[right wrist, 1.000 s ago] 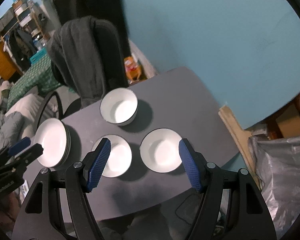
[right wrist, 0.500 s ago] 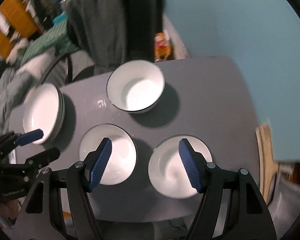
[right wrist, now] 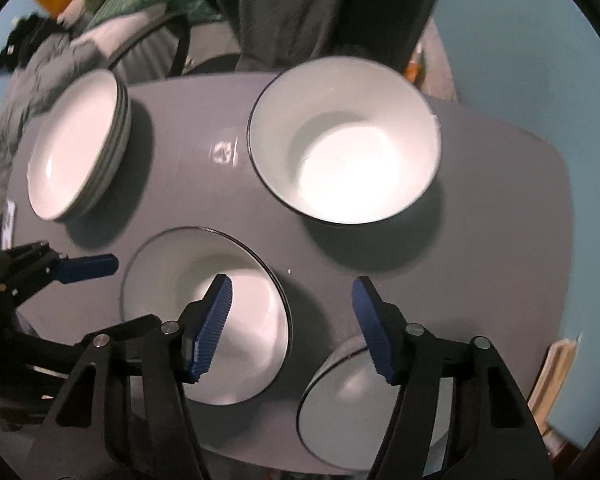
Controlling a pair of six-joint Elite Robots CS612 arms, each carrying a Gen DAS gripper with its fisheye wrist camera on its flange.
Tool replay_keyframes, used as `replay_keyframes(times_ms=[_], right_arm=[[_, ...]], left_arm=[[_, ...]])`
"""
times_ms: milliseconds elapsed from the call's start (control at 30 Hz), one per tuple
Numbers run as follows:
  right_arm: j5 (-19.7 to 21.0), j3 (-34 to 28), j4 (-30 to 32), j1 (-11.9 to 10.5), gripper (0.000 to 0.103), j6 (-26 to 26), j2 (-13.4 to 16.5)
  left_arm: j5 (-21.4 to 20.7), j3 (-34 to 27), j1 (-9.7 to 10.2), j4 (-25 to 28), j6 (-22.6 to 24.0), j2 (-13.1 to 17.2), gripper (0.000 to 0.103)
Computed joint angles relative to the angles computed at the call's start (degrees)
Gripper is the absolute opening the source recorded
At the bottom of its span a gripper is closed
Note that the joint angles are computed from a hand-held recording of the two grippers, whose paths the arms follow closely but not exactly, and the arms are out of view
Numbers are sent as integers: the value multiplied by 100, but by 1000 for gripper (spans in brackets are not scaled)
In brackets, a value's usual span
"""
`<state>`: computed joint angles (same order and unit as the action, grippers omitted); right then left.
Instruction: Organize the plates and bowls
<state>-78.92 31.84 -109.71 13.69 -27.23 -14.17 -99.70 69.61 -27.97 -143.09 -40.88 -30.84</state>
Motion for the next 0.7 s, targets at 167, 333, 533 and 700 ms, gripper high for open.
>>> replay_keyframes(times_ms=[167,333,533,700], right_arm=[[-44,-275,366,21,53,-298,144],[-151,-344,506,49,39,-507,193],[-236,-386,769,49,16,-398,213],[-274,-169,636,35,14,-172,106]], left_arm=[[-92,-32,7,-13,-309,64,61],[-241,-59,40,64,-498,117,53],[-516,-72,77,103,-718,157,39],[-606,-83,85,114,-651,160,23]])
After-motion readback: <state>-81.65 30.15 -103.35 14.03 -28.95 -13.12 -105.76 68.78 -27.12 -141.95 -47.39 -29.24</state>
